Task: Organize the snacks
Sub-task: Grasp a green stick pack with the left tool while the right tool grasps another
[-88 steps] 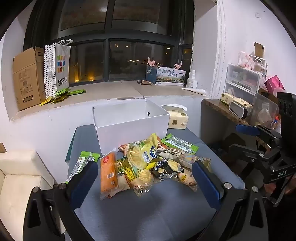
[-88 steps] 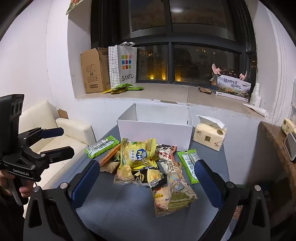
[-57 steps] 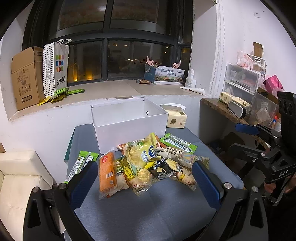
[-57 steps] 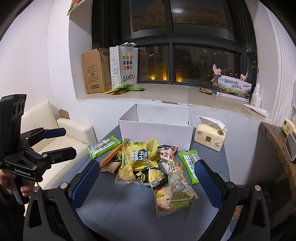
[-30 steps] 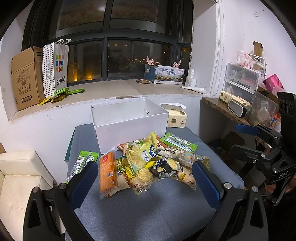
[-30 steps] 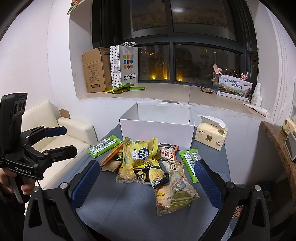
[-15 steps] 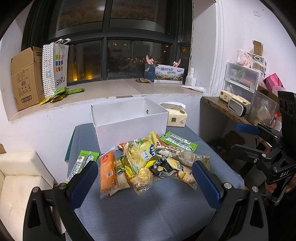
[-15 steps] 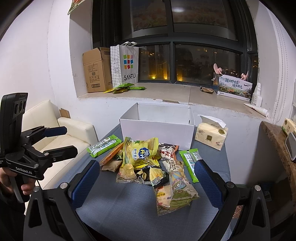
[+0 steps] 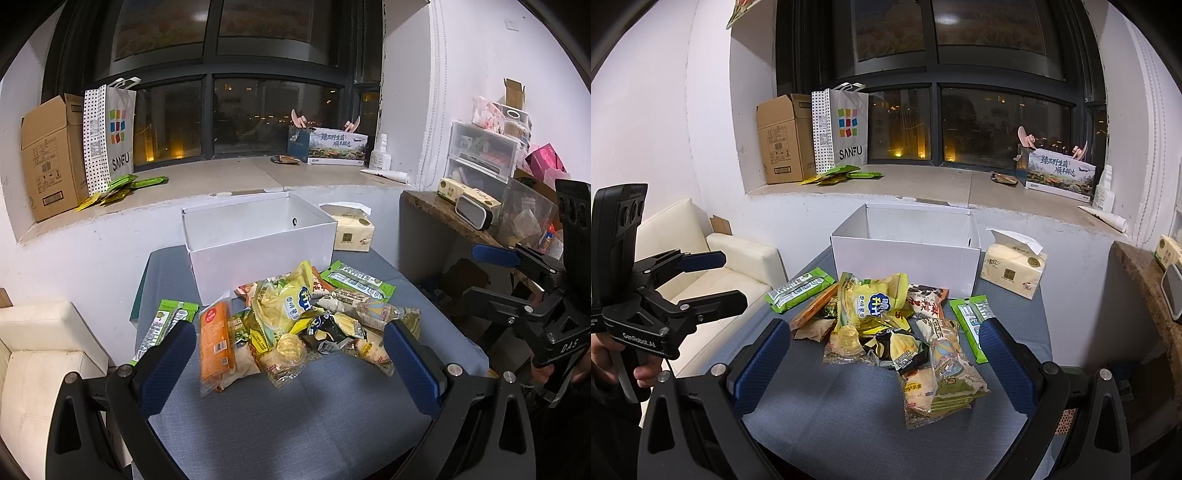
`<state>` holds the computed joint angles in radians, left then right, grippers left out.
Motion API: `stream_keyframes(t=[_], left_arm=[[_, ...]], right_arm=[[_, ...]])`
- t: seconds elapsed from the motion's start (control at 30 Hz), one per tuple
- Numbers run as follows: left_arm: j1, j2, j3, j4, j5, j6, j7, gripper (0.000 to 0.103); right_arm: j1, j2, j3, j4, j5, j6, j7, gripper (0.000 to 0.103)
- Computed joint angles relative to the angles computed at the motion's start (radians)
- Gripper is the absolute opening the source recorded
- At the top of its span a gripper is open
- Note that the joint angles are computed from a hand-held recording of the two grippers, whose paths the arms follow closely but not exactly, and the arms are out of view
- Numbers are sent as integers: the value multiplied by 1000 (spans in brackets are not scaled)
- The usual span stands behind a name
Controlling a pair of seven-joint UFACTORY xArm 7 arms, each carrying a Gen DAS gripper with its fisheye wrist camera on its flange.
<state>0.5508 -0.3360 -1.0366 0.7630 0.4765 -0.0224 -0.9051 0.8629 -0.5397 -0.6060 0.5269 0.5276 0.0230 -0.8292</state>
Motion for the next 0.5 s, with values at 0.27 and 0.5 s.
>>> stream_keyframes(t=[0.27, 0.5], left_arm=[[-44, 25, 69, -10, 14, 8, 21, 103], [-69, 210, 222, 33, 143, 69, 100, 103]], right_arm=[[-2, -3, -1, -1, 0, 5, -1, 103], [1, 0, -10, 3, 10, 11, -11, 103]])
